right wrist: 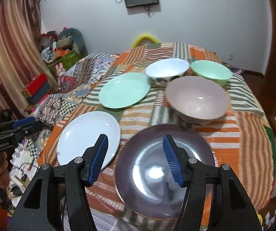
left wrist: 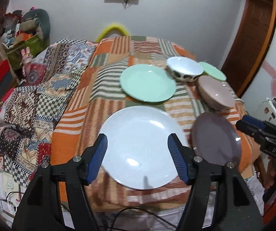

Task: Organize plates and bowls
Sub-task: 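Lower the purple plate onto the cloth and open both tools, then grasp the white plate rim with the left tool while the right tool grips it too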

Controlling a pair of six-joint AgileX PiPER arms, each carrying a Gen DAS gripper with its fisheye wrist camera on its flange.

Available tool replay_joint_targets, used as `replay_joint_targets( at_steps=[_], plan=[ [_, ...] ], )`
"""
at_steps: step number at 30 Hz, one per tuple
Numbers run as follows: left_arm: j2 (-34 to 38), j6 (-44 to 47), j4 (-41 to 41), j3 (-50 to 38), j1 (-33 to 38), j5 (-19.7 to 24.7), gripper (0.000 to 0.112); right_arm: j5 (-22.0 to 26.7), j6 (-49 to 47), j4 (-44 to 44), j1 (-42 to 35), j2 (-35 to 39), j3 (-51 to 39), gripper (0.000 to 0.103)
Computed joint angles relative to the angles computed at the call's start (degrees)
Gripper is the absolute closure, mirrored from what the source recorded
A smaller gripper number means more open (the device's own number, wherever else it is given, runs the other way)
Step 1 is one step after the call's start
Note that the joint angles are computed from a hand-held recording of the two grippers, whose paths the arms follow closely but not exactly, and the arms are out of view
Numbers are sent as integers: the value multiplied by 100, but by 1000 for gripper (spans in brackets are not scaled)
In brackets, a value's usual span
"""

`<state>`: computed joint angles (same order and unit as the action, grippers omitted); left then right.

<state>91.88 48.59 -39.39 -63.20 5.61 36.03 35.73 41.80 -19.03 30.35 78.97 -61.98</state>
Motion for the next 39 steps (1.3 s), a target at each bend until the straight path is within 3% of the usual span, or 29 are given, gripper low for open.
replay_joint_targets(
  at_steps=[15, 17, 19, 25, 39],
  plan=[
    [1291, 373, -201, -385, 695, 126, 48, -109, -1204, 1193, -120, 1682, -1085, 48],
    [1389, 513, -354, -400, 754, 136, 52, -78, -1373, 1353, -159, 1855, -1203, 48],
    [1445, 625, -458, -402, 788, 163, 62, -3, -1601, 1532, -193, 2010, -1327, 58],
    [1724, 839, -682, -585, 906, 482, 84, 170, -1985, 1837, -300, 2368, -1604, 72],
    [2251, 460, -400, -855, 723, 458, 87, 339, -2334, 2223, -459, 2763, -1886, 81]
  ],
)
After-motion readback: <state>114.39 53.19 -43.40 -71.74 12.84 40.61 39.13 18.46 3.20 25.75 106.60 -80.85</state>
